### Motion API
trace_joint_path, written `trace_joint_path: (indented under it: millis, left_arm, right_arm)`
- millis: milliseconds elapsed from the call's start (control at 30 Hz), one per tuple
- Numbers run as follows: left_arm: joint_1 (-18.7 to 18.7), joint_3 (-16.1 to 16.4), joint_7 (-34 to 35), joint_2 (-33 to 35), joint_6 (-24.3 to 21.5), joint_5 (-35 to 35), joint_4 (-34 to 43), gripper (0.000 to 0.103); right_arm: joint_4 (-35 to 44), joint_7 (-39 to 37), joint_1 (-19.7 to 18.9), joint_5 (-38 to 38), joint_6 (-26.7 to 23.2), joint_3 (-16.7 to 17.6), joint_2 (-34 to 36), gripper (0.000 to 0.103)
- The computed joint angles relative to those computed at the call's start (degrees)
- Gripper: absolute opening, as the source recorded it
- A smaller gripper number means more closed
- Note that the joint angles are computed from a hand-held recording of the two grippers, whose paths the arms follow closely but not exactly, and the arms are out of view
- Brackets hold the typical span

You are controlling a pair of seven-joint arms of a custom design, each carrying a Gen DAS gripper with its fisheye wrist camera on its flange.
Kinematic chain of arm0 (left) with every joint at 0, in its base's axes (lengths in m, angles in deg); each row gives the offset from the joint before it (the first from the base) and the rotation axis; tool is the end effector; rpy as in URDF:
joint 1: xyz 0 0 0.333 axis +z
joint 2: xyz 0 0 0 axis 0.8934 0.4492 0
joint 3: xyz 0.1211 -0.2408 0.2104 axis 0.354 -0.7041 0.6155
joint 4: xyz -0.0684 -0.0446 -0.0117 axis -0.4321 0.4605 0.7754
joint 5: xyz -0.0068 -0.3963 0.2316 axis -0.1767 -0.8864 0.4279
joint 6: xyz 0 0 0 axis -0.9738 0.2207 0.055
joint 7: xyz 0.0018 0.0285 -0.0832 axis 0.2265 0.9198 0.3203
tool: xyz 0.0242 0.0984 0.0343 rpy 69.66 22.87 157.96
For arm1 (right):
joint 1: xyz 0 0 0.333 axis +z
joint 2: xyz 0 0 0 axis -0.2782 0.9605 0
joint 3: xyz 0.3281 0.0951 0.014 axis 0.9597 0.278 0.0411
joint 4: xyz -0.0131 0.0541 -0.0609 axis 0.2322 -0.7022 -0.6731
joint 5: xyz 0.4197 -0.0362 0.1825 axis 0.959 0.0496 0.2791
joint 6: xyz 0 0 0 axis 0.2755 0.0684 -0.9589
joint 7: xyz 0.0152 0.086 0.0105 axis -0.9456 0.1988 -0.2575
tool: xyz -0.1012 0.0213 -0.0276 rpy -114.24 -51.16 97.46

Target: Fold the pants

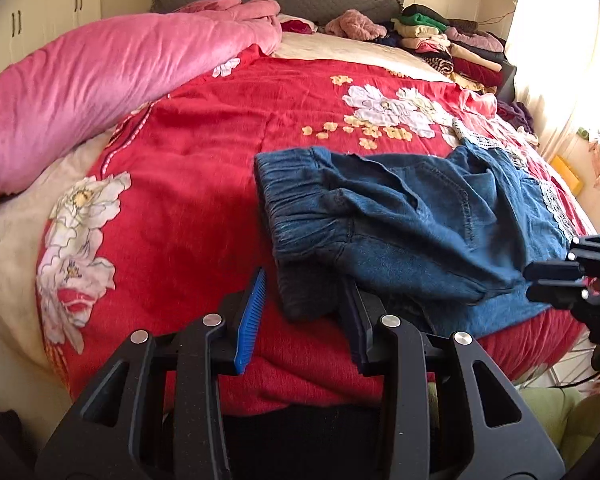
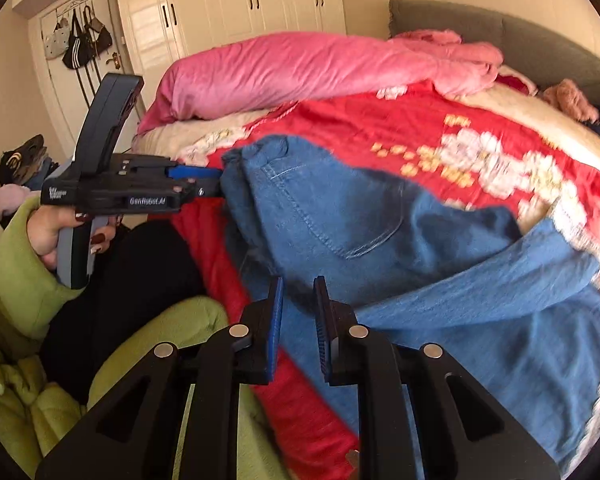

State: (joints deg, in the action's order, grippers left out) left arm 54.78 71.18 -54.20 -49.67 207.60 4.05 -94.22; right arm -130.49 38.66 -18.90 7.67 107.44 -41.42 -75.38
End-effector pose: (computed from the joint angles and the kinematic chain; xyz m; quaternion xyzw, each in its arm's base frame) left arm 0.5656 -0.2215 0.3750 -0.7221 0.5896 -0.2641 0.2472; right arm 0.6706 0.0156 0.3736 -0.8934 0.2079 -0.0183 0.3979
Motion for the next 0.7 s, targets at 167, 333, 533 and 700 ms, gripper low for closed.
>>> trace_joint_path:
  millis: [167,333,533,700]
  left_arm:
    - [0.5,-0.3,-3.4,-2.5,0.2,1.8,-1.8,0.029]
    - [2.0,-1.1,-6.4,-3.6,0.9,3.1,-2.5,0.035]
    - [2.2,-0.5,-2.7,-0.6,3.3,-0.9,-0.1,0.048]
    - [1.9,1.1,1.7,3.0,6.6,-8.0,2.3,0.043]
  right_arm:
    - [-2.1,-1.8,0.4,-0.6,2.5,0.0,-0.9,0.015]
    - [-4.4,-9.4,0.6,2.7,7.2,-0.1,-2.9,0.026]
    - [-6.8,-19.7,2.3,4.6,16.1,0.7,-3.4,0.035]
    - [-6.9,-24.6,4.7,5.5,24.5,1.8,-1.9,0.045]
